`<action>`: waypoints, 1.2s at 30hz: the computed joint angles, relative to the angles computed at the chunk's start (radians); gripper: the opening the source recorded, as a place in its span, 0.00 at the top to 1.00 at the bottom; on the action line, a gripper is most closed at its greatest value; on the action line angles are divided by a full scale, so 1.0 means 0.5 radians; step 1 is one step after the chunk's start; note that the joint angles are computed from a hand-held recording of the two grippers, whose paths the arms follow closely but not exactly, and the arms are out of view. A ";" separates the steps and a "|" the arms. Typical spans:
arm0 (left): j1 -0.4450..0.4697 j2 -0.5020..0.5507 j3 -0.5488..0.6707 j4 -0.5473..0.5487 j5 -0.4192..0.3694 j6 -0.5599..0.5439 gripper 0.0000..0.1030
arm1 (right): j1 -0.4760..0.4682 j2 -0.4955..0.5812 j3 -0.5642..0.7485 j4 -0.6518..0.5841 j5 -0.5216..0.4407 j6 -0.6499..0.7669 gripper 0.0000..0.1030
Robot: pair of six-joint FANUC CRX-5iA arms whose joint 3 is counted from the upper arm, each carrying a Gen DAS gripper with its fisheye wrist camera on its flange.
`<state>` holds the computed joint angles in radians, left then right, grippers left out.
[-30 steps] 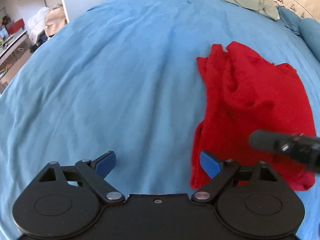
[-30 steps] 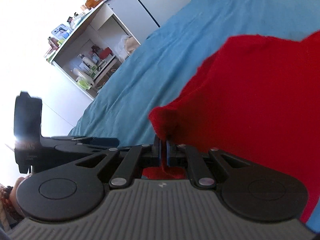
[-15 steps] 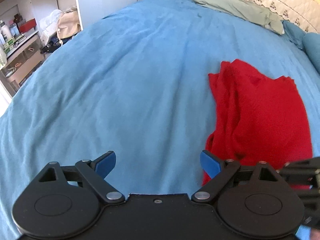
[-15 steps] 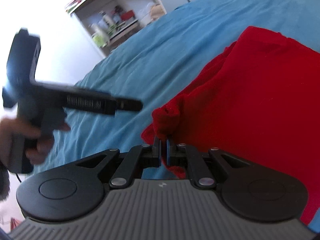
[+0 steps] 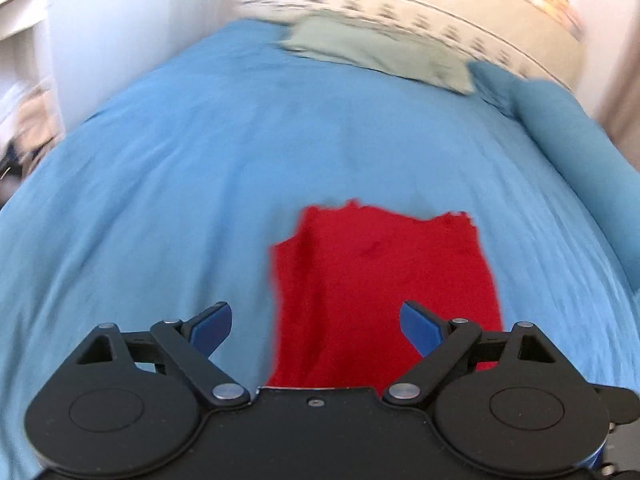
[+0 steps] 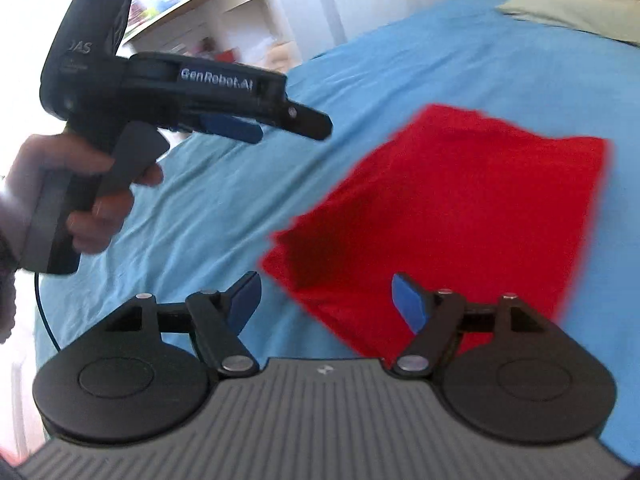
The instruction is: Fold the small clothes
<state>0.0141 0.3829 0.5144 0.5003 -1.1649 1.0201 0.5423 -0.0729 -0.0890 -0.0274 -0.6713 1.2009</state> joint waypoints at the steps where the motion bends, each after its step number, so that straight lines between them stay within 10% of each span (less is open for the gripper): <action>1: -0.036 0.059 0.070 0.007 -0.007 -0.025 0.15 | 0.001 -0.037 -0.060 0.134 0.011 -0.174 0.11; 5: -0.149 0.340 0.416 -0.064 -0.134 0.089 0.43 | -0.041 -0.078 -0.219 0.589 -0.020 -0.840 0.09; 16: -0.193 0.443 0.456 -0.270 -0.076 0.231 0.44 | -0.177 0.000 -0.273 0.625 0.160 -1.069 0.09; 23: -0.188 0.489 0.546 -0.229 -0.184 0.192 0.87 | -0.197 0.006 -0.283 0.607 0.195 -1.065 0.09; 33: -0.164 0.132 0.032 -0.321 0.306 0.097 0.88 | -0.194 0.026 -0.254 0.600 0.289 -0.993 0.09; 36: -0.203 0.218 0.153 -0.467 0.209 0.133 0.68 | -0.191 0.053 -0.223 0.546 0.287 -0.941 0.09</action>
